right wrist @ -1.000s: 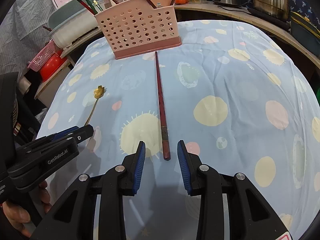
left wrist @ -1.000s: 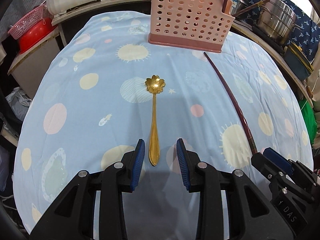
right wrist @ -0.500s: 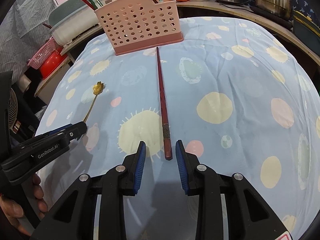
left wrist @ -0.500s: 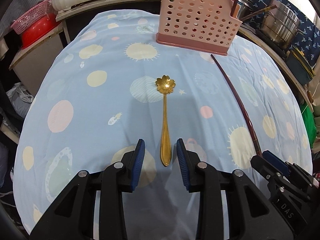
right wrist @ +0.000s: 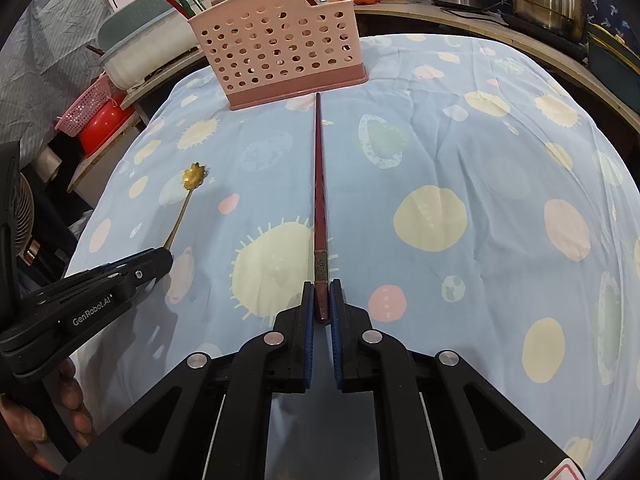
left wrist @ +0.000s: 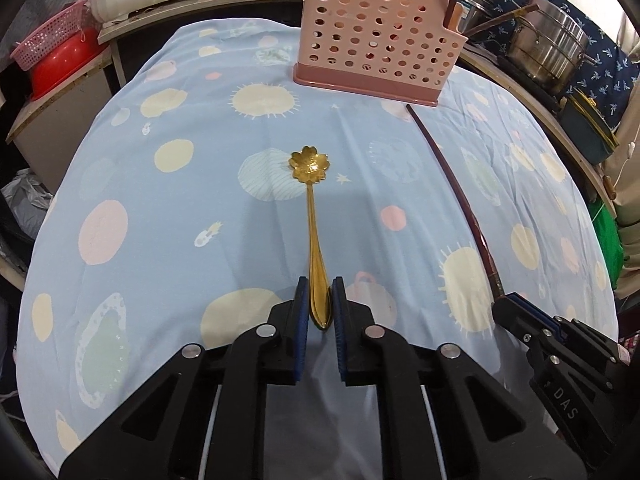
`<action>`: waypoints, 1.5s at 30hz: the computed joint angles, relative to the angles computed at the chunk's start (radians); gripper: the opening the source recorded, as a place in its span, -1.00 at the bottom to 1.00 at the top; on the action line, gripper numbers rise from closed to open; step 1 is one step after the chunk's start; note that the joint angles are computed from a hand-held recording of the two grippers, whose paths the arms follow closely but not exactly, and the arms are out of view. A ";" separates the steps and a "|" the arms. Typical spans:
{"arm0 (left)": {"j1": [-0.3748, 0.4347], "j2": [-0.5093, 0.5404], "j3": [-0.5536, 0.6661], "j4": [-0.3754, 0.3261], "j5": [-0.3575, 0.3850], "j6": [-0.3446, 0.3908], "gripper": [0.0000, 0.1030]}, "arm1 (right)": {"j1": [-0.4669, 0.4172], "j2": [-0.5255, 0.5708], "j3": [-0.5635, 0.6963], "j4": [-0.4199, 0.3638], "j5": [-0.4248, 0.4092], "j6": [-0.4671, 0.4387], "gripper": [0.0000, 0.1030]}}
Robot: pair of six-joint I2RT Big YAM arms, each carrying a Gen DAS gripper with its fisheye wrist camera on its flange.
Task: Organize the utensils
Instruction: 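Grasp the gold spoon handle with the left gripper while the right grasps the dark-red chopstick, then lift the gold spoon and dark-red chopstick and carry them over the pink holder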
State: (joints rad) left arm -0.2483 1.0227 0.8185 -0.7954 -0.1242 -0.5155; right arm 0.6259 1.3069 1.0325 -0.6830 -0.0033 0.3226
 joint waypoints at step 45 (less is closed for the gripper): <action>-0.013 -0.046 0.203 -0.107 -0.029 0.054 -0.99 | -0.093 -0.155 0.101 -0.001 -0.042 0.048 -0.85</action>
State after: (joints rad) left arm -0.2609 0.9763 1.0218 -0.9025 -0.1527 -0.4613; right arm 0.5331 1.1523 1.1335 -0.6844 -0.0449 0.3710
